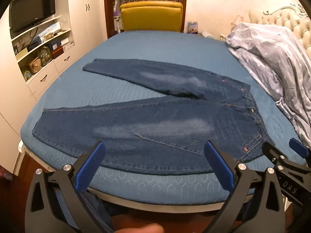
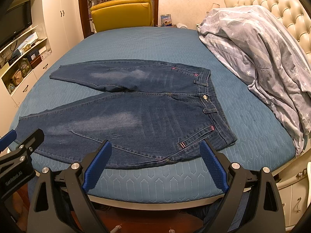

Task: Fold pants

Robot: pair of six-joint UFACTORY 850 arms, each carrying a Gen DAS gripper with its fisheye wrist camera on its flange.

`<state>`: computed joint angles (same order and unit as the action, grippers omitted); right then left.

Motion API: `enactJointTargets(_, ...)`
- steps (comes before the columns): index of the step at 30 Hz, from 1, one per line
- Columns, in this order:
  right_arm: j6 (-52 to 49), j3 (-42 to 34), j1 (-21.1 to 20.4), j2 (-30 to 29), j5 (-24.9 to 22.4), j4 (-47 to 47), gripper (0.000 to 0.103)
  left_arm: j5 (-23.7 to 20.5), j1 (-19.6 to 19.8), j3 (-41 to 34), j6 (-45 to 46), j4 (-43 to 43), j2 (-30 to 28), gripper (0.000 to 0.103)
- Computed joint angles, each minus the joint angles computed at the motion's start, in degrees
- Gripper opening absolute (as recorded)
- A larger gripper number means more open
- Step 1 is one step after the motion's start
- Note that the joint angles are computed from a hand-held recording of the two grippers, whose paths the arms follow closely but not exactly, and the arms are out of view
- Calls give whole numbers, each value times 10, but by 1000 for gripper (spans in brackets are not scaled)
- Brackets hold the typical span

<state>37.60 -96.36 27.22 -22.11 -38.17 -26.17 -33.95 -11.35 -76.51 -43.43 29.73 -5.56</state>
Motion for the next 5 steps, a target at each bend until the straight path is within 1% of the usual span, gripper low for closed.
enactJointTargets(5,1,2,0,1,1,0,88,3,0,0,14,-14,0,102)
